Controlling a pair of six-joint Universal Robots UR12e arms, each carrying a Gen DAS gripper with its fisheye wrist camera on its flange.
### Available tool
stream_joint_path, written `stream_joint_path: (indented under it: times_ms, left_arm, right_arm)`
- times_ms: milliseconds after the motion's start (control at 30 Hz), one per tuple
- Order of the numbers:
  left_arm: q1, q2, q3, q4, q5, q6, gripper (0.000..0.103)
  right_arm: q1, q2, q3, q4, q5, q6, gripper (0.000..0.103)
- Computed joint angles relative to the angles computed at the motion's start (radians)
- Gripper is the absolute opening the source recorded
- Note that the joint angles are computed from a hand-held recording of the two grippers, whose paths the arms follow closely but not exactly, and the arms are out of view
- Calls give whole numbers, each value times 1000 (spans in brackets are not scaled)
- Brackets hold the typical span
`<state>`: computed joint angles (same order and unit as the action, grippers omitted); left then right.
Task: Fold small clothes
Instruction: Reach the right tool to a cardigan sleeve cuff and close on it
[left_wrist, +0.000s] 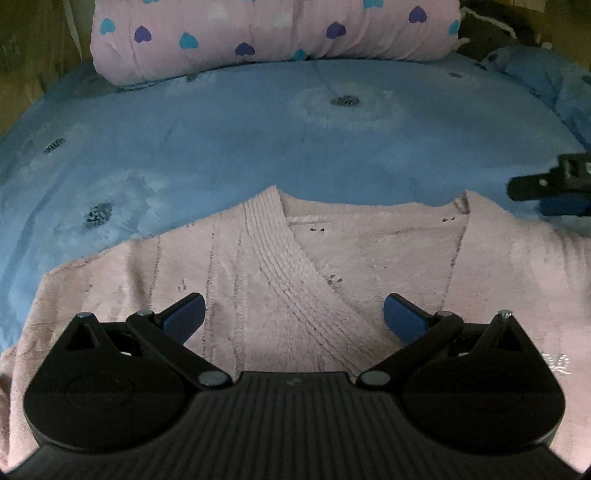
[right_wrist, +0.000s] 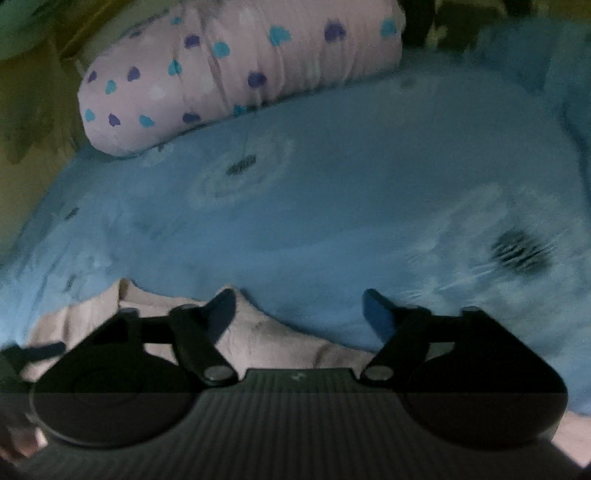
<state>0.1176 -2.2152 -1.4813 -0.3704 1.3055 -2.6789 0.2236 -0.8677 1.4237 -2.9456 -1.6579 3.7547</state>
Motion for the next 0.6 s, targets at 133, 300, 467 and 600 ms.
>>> stream_joint_path:
  times_ms: [133,300,467,600]
  left_arm:
    - [1,-10,2,6,-5,14,103]
    - [11,-10,-4,10,-25,6,103]
    - [13,-9,-15,30,-31,-9,103]
    - [11,-8,-26,55,-27,0,103]
  right_arm:
    - [-2,33,-47,40,22,-58,69]
    - [-11,45,-57,13,122,-146,69]
    - [5,41,-64,61,117,-308,53]
    - [7,33,-42,3,151,-315,11]
